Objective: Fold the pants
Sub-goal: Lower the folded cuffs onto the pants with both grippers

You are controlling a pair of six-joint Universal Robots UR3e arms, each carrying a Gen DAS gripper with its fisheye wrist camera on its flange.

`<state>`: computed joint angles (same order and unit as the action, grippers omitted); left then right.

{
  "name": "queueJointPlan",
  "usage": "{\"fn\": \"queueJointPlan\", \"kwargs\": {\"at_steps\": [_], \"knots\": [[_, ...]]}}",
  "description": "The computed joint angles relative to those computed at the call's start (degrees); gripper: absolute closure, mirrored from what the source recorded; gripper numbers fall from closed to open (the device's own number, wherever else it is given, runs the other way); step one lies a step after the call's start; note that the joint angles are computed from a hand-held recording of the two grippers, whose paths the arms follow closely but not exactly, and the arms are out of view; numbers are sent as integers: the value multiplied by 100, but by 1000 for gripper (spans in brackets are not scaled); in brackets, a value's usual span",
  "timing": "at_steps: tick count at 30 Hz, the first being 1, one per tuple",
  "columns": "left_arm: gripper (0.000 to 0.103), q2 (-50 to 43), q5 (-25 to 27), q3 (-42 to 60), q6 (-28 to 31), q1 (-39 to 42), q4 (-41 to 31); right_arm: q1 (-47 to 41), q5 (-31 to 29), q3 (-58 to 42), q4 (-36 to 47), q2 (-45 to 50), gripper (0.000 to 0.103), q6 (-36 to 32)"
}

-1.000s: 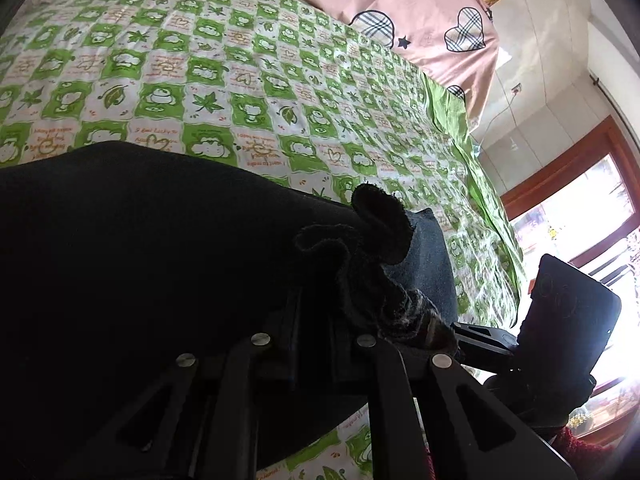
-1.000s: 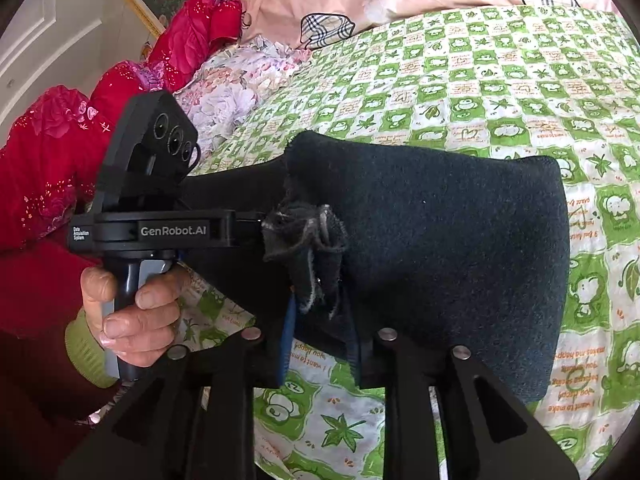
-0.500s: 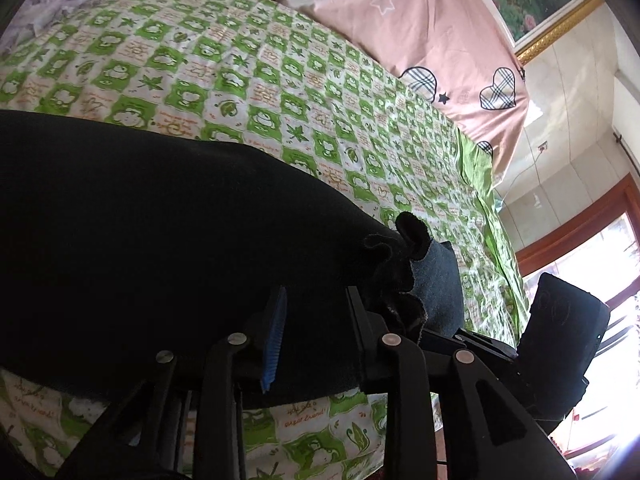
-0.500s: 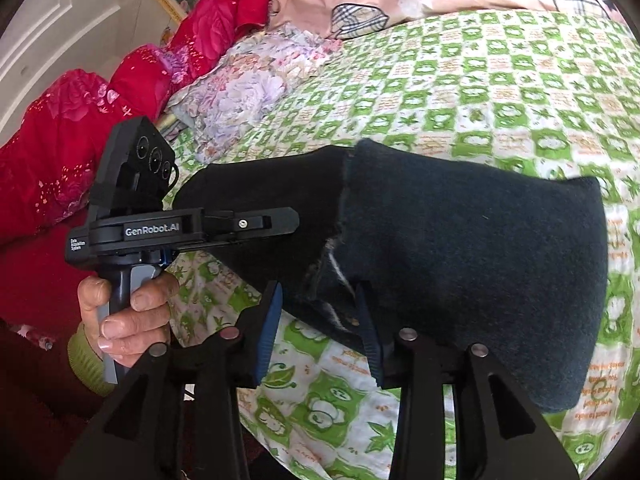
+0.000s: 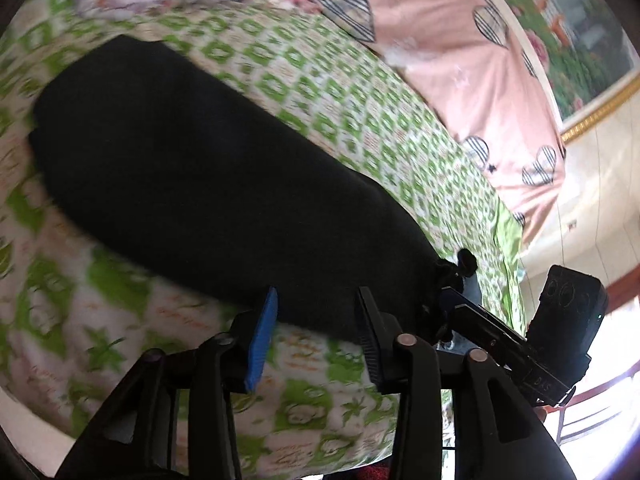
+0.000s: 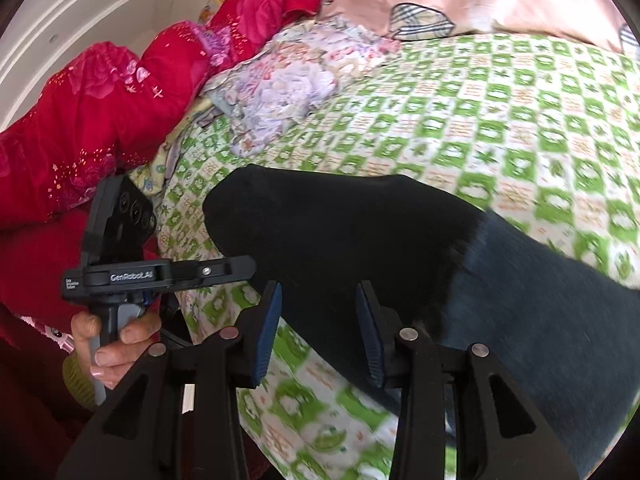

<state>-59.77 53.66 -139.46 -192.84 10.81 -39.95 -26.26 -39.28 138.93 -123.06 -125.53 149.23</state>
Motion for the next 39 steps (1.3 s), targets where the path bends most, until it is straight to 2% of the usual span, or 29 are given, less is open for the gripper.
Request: {"fn": "queueJointPlan", "kwargs": {"at_steps": [2, 7, 13, 15, 18, 23, 27, 31, 34, 39], "knots": [[55, 726, -68, -176, 203, 518, -745, 404, -130, -125, -736, 558, 62, 372], [55, 2607, -441, -187, 1383, 2362, -3529, 990, -317, -474, -1656, 1430, 59, 844], [55, 3464, -732, 163, 2858, 4133, -5935, 1511, -499, -1044, -2238, 2254, 59, 1189], [54, 3400, -769, 182, 3037, 4386, -6111, 1689, -592, -1255, -2421, 2532, 59, 1319], [54, 3215, -752, 81, 2875, 4446, -5796, 1969, -747, -1656, -2533, 2968, 59, 1462], [54, 2504, -545, -294, 1686, 3776, -4041, 2411, -986, -2445, -2564, 3754, 59, 1498], [53, 2022, -536, -438, 1313, 3567, -3245, 2665, -1104, -3270, -2323, 4439, 59, 1503], [53, 1534, -500, -525, 934, 3379, -2434, 2958, -1225, -4643, -1543, 5302, 53, 1363], [53, 1101, -446, -560, 663, 3205, -1786, 3198, -1315, -5859, -965, 6077, 53, 1314], [53, 782, -420, -588, 553, 3097, -1322, 3450, -1232, -8234, 304, 7517, 53, 1230]]}}
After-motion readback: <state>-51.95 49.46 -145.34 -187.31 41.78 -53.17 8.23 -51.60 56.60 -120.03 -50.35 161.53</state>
